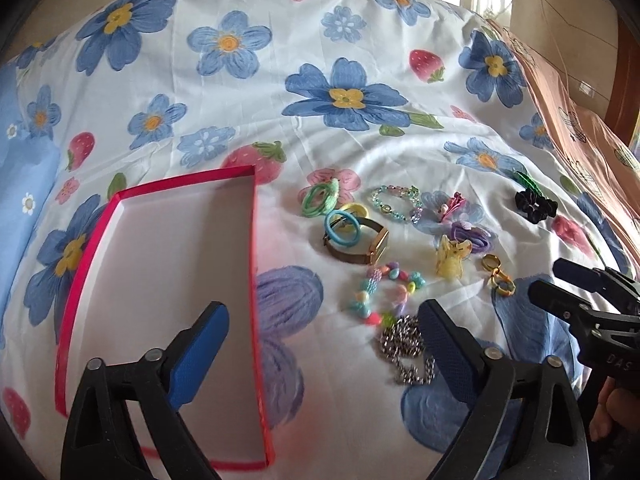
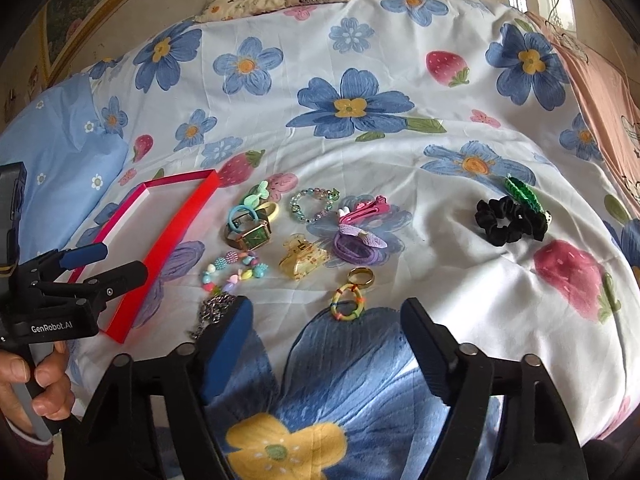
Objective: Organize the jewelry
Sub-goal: 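Grasp the pastel beaded bracelet with the left gripper while the right grasps the small yellow ring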
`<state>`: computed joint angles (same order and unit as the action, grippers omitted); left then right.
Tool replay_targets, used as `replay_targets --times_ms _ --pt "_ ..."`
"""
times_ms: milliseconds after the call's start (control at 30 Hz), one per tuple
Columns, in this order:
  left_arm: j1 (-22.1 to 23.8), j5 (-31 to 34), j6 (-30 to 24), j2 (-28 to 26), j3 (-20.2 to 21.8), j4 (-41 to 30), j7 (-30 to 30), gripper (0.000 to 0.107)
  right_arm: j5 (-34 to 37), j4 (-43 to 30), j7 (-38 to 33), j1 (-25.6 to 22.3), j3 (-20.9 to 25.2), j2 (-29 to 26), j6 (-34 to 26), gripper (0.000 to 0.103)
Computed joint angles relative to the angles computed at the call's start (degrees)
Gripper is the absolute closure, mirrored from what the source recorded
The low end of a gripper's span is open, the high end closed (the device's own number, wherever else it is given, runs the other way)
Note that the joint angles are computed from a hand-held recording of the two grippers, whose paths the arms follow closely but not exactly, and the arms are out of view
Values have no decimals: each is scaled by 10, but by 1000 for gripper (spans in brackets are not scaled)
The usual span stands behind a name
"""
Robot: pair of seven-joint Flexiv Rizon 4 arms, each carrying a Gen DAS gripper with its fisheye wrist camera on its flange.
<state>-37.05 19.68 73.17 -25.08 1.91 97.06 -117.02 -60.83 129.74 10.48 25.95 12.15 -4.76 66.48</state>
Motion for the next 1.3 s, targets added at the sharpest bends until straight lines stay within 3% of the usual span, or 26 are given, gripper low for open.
replay_targets --times_ms 233,400,600,700,800,833,867,1300 --pt "9 -24 -64 -72 -18 -93 69 30 36 -11 -39 -6 -14 -33 25 52" --pt "3 -39 -111 -116 -15 -150 101 33 78 -11 -72 -5 -21 -49 42 58" --pt "4 -62 -139 -148 -23 -181 127 43 111 -12 -103 6 -26 -63 48 71" --pt "8 -73 -124 -150 -30 -175 141 54 108 -10 -102 12 -32 -64 45 78" --pt "18 -91 -106 -147 -47 -160 171 78 107 -8 -98 14 -34 -61 48 92" --pt "23 -99 -97 -144 -53 -150 183 91 105 -8 -97 14 -35 -61 49 94" --pt "30 -110 -89 -142 -63 -142 199 94 103 -7 -96 15 -35 -60 49 95" --pt "55 -181 48 -46 -71 9 222 95 43 -28 -56 13 -32 -44 53 97"
